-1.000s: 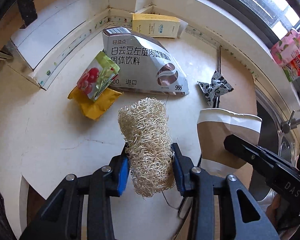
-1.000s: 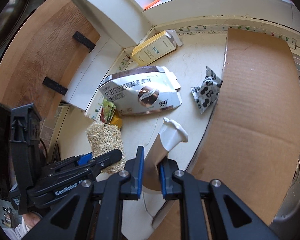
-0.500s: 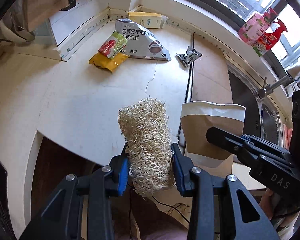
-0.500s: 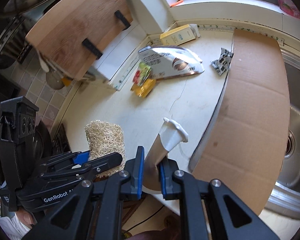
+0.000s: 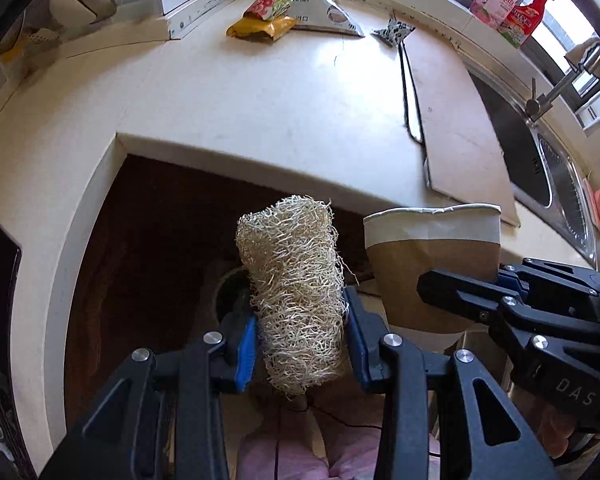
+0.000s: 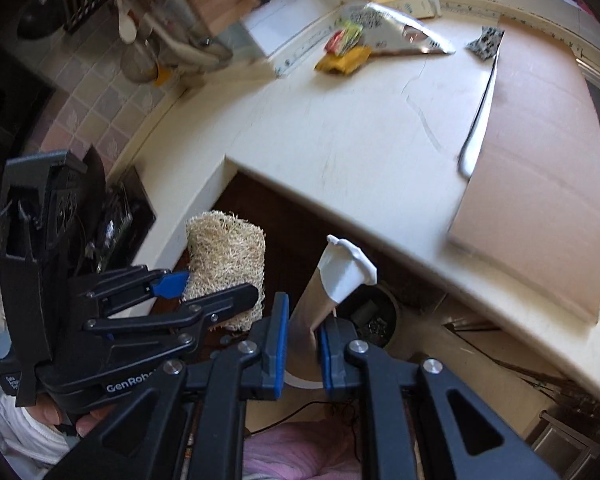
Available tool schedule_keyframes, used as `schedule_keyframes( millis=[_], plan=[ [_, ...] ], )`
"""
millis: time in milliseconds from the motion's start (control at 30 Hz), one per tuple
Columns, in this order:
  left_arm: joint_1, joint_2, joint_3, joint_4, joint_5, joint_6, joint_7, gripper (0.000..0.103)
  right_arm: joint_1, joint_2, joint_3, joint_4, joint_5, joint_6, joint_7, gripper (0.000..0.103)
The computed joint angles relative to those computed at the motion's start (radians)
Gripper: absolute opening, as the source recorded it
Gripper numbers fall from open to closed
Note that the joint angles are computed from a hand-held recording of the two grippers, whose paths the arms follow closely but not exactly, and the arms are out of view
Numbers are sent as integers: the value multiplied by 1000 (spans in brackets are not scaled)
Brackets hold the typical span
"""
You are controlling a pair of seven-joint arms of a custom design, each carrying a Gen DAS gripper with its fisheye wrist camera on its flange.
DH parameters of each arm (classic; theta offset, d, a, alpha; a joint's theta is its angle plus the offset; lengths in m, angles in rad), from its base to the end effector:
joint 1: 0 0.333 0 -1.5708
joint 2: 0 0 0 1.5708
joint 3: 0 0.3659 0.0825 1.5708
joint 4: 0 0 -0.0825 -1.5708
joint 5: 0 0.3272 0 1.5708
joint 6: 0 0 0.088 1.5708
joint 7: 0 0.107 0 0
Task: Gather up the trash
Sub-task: 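Carry the loofah and paper cup down over the floor trash bin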
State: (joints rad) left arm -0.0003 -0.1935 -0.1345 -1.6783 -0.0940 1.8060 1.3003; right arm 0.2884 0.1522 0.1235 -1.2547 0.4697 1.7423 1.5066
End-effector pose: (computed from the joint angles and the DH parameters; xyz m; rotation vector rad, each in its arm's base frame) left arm 0.4411 -0.0773 0.7438 -2.2568 1.9587 -0.4585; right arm 0.5027 0.2548 0.7559 -2.1948 1.3469 0.2804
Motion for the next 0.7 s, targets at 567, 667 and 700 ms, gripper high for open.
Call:
schedule_keyframes(
  millis=[567, 667, 700],
  plan=[
    [40, -59, 32, -729, -74, 497, 218, 38, 124, -50, 36, -747, 3, 503, -113, 14],
    [44, 25, 37, -788, -86, 618, 268, 38, 134, 24, 56, -762, -7, 577, -129, 14],
    [46, 47, 35, -801, -84, 646, 272, 38, 135, 49, 62, -764, -14, 598, -130, 14]
  ],
)
